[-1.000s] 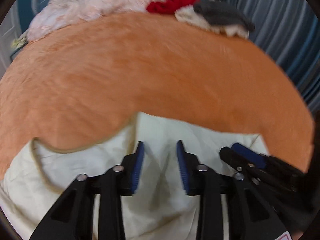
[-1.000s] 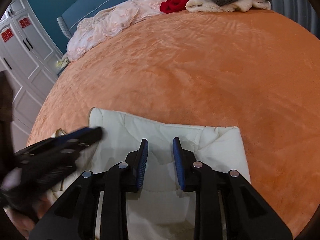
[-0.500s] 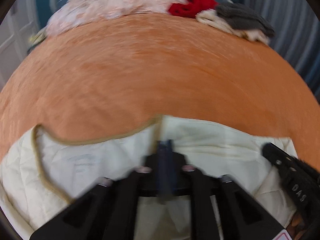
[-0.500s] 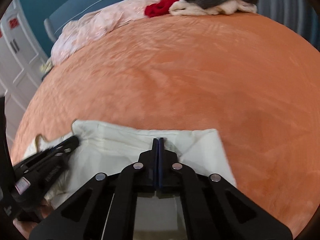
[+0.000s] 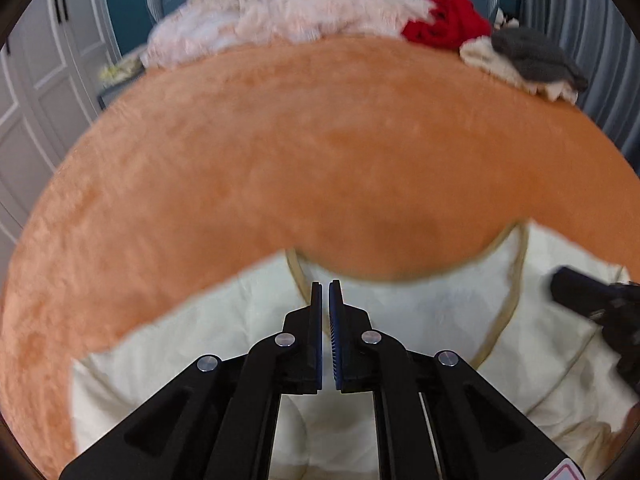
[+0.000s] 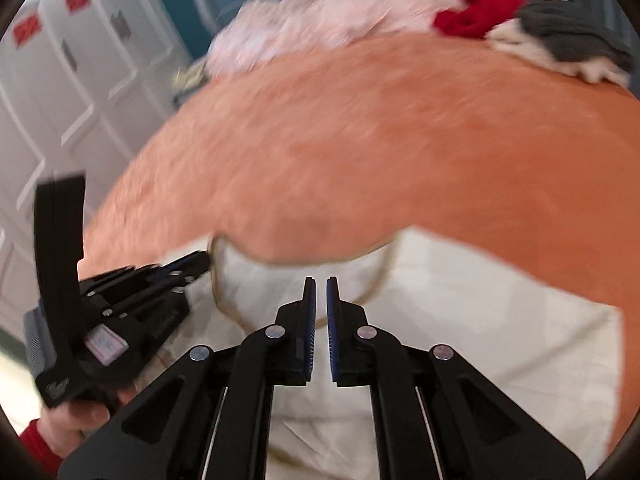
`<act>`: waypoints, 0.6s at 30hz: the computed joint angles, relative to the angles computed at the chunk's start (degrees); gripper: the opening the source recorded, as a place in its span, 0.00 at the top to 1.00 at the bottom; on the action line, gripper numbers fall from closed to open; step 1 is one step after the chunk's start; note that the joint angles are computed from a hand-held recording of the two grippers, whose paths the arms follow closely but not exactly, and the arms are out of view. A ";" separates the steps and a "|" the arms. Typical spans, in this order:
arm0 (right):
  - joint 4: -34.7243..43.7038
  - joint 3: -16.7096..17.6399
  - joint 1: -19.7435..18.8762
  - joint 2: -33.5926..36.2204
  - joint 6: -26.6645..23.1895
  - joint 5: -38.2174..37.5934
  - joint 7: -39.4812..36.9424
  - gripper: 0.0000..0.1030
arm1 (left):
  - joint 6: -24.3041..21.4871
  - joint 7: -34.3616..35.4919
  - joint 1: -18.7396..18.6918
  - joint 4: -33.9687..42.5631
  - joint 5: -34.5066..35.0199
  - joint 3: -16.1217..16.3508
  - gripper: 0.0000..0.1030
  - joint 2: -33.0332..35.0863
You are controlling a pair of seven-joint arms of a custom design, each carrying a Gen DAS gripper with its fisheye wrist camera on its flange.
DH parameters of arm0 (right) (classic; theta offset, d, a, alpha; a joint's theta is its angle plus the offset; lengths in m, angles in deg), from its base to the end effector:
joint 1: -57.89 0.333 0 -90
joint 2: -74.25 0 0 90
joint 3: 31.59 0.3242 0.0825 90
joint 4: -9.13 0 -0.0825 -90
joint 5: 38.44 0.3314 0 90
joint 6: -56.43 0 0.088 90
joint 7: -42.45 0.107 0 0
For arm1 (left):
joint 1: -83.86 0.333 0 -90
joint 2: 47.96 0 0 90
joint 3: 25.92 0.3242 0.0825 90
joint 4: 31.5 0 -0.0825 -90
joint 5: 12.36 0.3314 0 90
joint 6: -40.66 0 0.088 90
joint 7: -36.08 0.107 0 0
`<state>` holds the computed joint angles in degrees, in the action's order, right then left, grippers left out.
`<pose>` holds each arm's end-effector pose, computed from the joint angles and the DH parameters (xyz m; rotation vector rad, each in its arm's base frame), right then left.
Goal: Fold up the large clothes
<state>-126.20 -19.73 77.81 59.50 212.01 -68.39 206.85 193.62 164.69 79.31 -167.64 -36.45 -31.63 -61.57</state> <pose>0.3751 0.2618 0.5250 -1.4530 2.0138 -0.4112 0.4509 -0.0722 0.5087 -1.3607 2.3808 -0.6956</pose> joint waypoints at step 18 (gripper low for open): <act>-1.34 0.74 -1.47 6.12 4.62 -12.19 12.23 1.00 | 16.80 10.51 -7.11 -7.58 -12.81 2.51 0.95 2.21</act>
<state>-127.54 -18.99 76.34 65.62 216.63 -80.59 219.09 210.41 175.20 72.20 -175.21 -49.26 -29.12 -59.36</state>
